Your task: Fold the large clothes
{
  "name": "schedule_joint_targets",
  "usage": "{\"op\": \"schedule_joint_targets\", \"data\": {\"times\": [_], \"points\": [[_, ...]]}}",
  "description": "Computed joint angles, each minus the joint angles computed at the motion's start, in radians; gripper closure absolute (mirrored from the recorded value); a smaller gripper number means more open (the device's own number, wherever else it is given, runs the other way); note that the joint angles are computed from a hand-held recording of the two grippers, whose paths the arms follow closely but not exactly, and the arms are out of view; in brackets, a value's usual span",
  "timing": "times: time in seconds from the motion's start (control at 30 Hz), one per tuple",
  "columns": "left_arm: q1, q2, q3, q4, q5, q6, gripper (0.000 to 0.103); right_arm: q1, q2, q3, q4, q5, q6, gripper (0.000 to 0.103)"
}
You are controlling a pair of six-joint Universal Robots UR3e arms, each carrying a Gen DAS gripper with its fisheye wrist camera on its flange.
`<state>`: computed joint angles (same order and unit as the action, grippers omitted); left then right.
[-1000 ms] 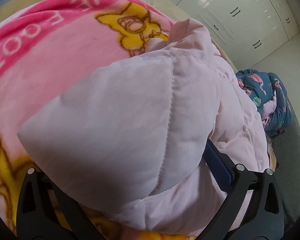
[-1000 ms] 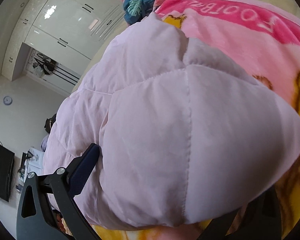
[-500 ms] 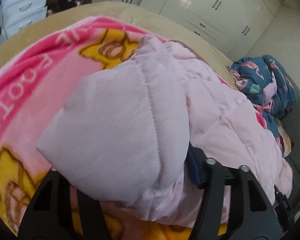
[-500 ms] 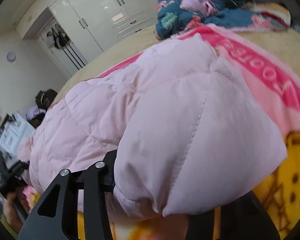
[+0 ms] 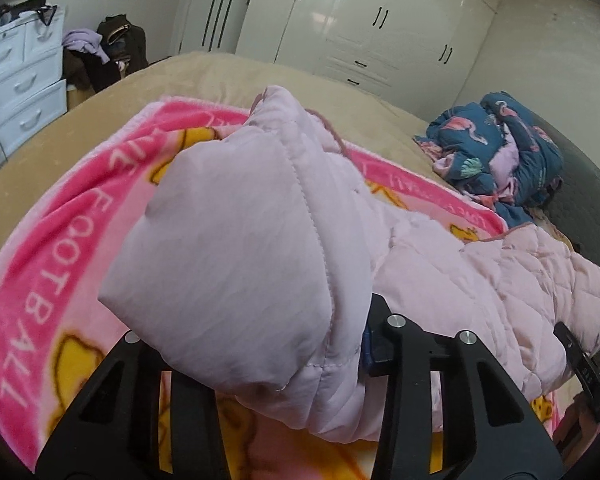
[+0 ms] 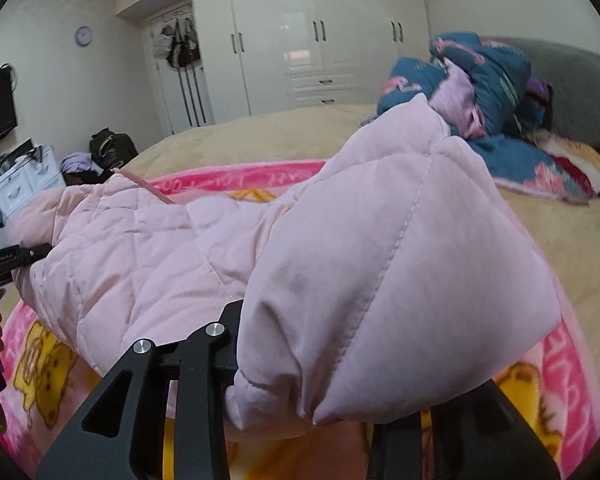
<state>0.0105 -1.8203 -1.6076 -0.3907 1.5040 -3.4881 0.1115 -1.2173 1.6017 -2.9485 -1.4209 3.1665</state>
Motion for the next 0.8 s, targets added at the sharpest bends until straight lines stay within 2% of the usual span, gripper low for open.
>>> {"op": "schedule_joint_targets", "data": {"times": [0.4, 0.8], "points": [[0.022, 0.274, -0.286, 0.009, -0.037, -0.001, 0.07, 0.011, -0.238, 0.22, 0.008, 0.022, -0.044, 0.072], [0.015, 0.471, -0.46, -0.022, -0.031, 0.01, 0.07, 0.008, -0.43, 0.441, -0.003, 0.041, -0.044, 0.072]]}}
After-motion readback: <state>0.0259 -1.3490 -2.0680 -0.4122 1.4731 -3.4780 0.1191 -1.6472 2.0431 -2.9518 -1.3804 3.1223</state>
